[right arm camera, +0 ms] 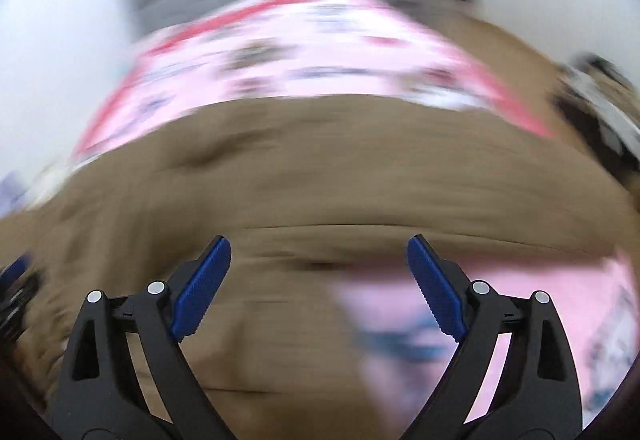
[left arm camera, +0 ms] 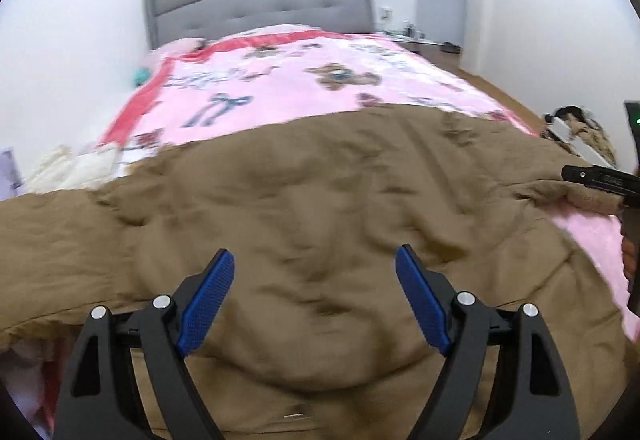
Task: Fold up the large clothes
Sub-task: 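Lift both grippers away from the jacket, then grasp a jacket sleeve with the right gripper and lift it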
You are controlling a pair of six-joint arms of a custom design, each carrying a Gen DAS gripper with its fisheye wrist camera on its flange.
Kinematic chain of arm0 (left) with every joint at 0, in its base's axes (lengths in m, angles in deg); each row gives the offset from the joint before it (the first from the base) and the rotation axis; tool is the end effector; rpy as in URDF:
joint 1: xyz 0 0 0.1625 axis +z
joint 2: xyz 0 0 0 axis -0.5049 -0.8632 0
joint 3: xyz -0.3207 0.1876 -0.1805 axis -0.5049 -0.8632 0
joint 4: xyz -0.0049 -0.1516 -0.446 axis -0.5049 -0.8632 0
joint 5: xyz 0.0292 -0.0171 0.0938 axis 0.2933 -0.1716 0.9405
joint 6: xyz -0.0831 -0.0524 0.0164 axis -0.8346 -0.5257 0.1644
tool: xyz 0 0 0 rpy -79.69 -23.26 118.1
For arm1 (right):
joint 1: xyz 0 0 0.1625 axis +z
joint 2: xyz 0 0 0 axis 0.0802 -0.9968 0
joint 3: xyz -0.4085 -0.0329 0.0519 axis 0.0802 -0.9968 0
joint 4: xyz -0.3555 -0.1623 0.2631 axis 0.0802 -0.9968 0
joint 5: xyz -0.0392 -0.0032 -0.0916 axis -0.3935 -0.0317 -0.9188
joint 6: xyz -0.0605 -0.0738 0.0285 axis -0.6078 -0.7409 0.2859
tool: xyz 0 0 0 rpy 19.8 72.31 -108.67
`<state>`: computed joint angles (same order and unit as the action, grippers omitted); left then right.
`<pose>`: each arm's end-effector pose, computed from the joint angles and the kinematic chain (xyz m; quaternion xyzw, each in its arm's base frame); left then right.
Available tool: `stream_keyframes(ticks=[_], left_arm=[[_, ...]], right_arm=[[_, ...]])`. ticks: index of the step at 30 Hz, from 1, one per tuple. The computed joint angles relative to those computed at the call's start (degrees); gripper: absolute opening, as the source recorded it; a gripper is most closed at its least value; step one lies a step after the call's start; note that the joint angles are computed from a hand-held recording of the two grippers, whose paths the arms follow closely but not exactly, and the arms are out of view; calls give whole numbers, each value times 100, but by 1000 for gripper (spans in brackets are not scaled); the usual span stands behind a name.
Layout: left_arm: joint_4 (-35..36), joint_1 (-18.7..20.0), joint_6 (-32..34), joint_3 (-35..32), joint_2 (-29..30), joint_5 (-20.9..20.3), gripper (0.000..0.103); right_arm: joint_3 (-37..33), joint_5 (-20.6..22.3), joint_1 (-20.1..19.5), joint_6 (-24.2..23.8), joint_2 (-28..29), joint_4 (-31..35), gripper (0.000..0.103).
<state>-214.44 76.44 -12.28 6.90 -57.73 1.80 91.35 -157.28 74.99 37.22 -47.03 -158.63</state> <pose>-0.3663 -0.7011 0.0247 0.1201 0.8400 -0.3633 0.3846 -0.0527 -0.8281 0.4401 0.0820 -0.8992 0.3146 0.2929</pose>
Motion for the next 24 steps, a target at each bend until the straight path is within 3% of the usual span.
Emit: stream_keyframes(ticks=[2,4,7,9,11,13,16,18,20,22,24], left_arm=[[-93,7,249,-402,342,-312,82],[-350,-5,795,-802,712,-579,86],[-410,6,1768,-1558,1324,-1040,90],[310,69,1872,-2183,1666,-1678,90],[944,105,1793,-2685,1946,-1988,90],[1511,129,1718,-3153,2229,-2105,90],[1937,145,1462,-3401,2401,-2167,90],[2064,159,1139,-3351,2376,-2259,90],[1924,165,1080,-3152,2301,-2278,90],[1921,142,1139,-3115,2320,-2179,90],[1963,129,1170,-3250,2429,-2121,90]], right_arm=[[-531,-471,-239,874,149,203,86],[-988,-531,-496,1864,235,685,83],[-1494,-197,-830,3050,354,978,81],[-1860,143,-1016,3631,497,1097,81],[-2323,450,-1157,4099,734,1321,81],[-2860,637,-1236,4402,1029,1721,81],[-3327,428,-1174,4626,1347,1911,80],[-3237,684,-1191,4562,1340,1653,60],[-3205,1019,-1224,4514,1326,1534,34],[-3123,1305,-1211,4411,1279,1318,17],[-3081,1378,-1067,4084,1251,1006,14]])
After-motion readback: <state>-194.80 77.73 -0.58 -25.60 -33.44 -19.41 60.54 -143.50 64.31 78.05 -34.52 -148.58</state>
